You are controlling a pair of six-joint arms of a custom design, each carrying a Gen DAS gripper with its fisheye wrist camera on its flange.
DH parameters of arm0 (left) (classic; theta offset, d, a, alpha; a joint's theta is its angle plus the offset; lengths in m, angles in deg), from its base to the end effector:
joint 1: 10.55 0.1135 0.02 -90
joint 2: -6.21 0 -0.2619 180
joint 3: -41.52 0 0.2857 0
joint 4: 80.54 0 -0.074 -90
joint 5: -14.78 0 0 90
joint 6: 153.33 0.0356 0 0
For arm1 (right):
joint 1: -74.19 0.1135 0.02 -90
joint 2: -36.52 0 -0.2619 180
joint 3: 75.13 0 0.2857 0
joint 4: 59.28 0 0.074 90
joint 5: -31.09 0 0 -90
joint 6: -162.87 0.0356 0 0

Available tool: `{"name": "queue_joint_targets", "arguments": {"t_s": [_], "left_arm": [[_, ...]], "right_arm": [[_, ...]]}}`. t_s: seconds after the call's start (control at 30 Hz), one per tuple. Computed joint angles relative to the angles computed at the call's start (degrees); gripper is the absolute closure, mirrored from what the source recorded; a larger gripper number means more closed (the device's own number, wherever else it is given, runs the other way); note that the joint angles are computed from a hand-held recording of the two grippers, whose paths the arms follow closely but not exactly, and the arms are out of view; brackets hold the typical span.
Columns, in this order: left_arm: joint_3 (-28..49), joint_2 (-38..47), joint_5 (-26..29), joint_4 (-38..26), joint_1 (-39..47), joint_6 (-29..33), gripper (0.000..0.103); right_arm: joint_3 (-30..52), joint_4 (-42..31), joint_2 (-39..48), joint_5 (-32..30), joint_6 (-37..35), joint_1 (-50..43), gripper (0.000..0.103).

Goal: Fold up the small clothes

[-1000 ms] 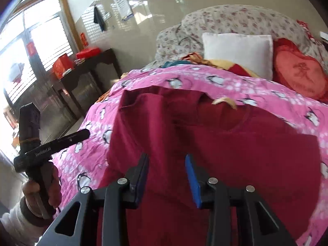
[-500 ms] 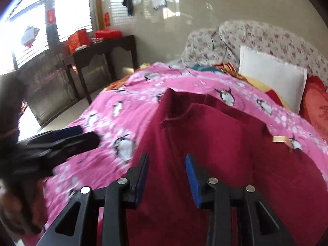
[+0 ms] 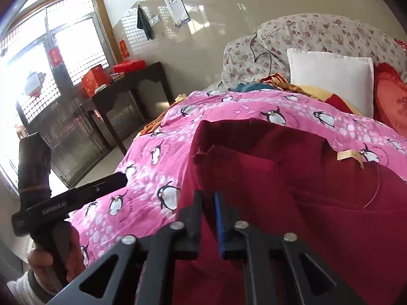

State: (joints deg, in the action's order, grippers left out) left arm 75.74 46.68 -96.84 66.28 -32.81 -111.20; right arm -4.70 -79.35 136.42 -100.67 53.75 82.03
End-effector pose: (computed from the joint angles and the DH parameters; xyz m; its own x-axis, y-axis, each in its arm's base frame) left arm 0.1785 -0.0589 0.1844 -0.4601 -0.5566 -0.6917 -0.3764 0.8279 -0.4159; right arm 0.3722 0.0752 0.1544 -0.5386 -0.3208 -0.7791 -0.7476 0.6085 0.2662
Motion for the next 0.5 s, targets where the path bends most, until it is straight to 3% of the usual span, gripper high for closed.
{"name": "queue_joint_targets", "arguments": {"t_s": [0.1, 0.2, 0.3, 0.4, 0.47, 0.5], "left_arm": [[0.4, 0.4, -1.0, -0.3, -0.7, 0.3, 0.021], [-0.1, -2.6, -1.9, -1.0, -0.7, -0.3, 0.021], [-0.2, -4.7, -3.7, -1.9, -1.1, -1.8, 0.021], [2.0, -1.3, -3.3, -2.0, -1.9, -1.4, 0.021], [3.4, 1.5, -3.1, -1.5, -3.3, -0.9, 0.021], [4.5, 3.3, -3.1, -1.0, -4.5, -0.5, 0.021]], "right_arm": [[-2.8, 0.4, -3.0, -4.1, -0.8, -0.3, 0.096], [-6.1, 1.1, -5.9, -4.6, -2.6, 2.0, 0.096], [-6.5, 2.0, -3.0, -2.8, -3.7, 5.1, 0.096], [-1.1, -7.0, 3.5, 1.4, -6.7, 6.3, 0.094], [-0.3, -10.9, 3.2, -1.2, -9.1, 3.0, 0.086], [-1.2, -11.4, 1.1, -2.9, -10.3, 0.0, 0.073]]}}
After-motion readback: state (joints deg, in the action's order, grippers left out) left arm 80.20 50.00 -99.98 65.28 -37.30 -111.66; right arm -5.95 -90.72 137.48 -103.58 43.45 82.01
